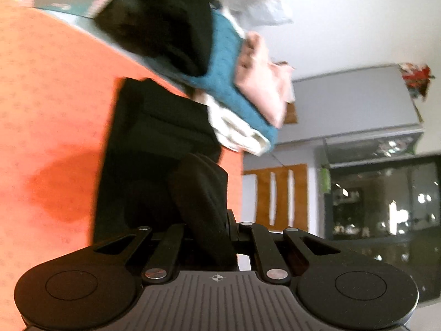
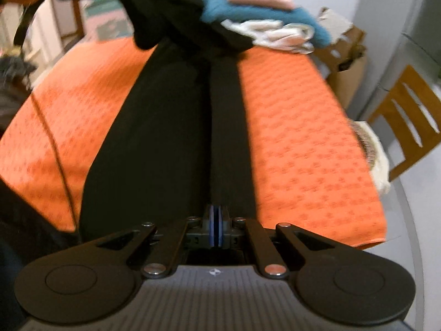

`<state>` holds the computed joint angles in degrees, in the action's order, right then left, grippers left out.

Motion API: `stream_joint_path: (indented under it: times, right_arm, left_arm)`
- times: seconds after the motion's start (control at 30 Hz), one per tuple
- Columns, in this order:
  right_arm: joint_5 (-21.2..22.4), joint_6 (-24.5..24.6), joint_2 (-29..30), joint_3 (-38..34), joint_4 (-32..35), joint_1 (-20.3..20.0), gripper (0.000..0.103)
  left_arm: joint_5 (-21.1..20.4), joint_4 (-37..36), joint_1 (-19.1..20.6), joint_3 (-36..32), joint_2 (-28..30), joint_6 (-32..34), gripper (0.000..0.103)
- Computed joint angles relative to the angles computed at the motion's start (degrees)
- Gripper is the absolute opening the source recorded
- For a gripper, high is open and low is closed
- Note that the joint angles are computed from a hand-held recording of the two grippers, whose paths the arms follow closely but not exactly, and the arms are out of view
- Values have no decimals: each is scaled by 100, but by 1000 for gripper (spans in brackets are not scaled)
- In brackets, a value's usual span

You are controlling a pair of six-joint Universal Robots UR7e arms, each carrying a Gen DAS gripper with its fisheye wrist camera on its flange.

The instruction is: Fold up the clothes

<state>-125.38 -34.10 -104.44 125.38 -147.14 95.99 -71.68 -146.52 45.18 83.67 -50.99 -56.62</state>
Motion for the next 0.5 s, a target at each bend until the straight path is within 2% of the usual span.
stream_joint_path:
  times: [0.17,0.3,0.37,0.4,0.43,0.5]
  right_arm:
    - [-122,94,201,221,110,73,3]
    - [-38,291,186,152,589,9,4]
    - [107,371,119,114,776,-42,5]
    - [194,386,80,79,883,-51,9]
    - [255,393,33,63,886,-47,20]
    - [365,469,-115,9,856,-46,33]
  left_arm:
    - [138,180,90,303,-244,-141,12]
    - [250,454,72,406,-351,-43,15]
    - [433,726,50,446,-402,-77,25]
    - [590,829,13,440,-419,30,36]
    - [748,929,-23,433,-435,136,50]
    - [1065,1123,-95,421,-464,346,64]
